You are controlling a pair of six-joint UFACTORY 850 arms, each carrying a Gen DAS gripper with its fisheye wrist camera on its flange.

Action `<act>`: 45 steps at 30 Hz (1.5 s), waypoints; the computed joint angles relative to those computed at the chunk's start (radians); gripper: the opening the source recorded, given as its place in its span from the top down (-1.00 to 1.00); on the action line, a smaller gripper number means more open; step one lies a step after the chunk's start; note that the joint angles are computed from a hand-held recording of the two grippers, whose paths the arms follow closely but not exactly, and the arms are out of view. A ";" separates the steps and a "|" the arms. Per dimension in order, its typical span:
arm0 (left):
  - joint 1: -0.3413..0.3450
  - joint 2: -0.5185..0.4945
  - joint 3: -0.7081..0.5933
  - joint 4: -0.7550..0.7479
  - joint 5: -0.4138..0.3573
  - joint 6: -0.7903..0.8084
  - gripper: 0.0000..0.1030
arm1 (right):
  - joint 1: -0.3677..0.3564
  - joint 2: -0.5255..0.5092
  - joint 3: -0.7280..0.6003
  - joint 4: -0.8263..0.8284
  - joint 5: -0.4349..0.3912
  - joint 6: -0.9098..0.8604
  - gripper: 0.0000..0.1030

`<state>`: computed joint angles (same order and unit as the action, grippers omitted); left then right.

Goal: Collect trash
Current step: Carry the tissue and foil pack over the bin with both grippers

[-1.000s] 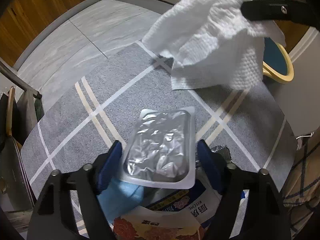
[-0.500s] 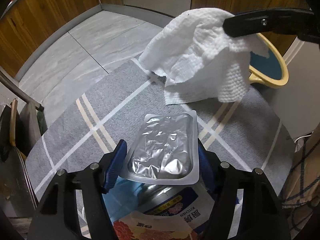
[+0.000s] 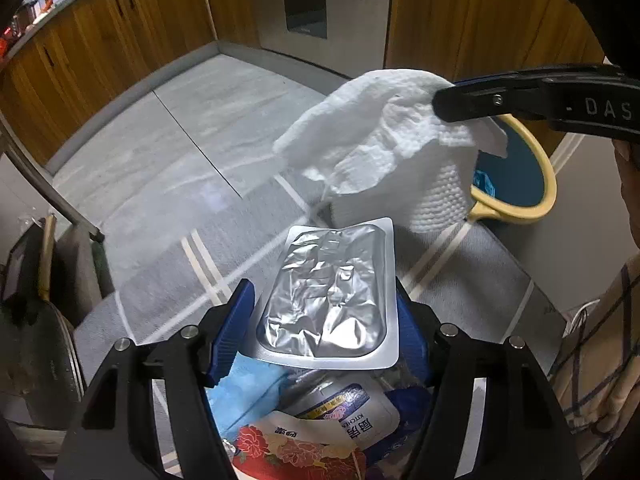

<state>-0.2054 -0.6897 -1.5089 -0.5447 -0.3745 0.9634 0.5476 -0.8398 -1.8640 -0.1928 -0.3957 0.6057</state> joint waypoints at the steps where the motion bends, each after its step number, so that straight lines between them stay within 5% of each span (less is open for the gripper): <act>1: -0.003 0.007 0.001 -0.005 0.001 -0.003 -0.29 | 0.001 0.011 0.012 -0.037 0.007 0.038 0.86; 13: -0.090 0.038 -0.062 -0.145 -0.007 0.109 -0.29 | -0.018 0.236 0.308 -0.772 0.049 0.875 0.86; 19: -0.152 0.009 -0.122 -0.115 -0.019 0.078 -0.29 | -0.045 0.299 0.394 -0.889 0.021 1.033 0.86; 29: -0.210 -0.075 -0.232 -0.047 -0.051 0.000 -0.29 | -0.093 0.294 0.417 -0.794 -0.028 0.983 0.86; 39: -0.244 -0.188 -0.340 0.095 -0.069 -0.161 -0.29 | -0.134 0.217 0.359 -0.481 -0.023 0.697 0.86; 45: -0.253 -0.239 -0.375 0.189 -0.071 -0.237 -0.30 | -0.138 0.175 0.323 -0.373 -0.086 0.601 0.86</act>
<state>-0.4587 -0.9287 -1.8835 -0.3560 -0.4450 0.7269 0.4092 -0.6650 -1.5405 -0.5663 -0.4819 1.2062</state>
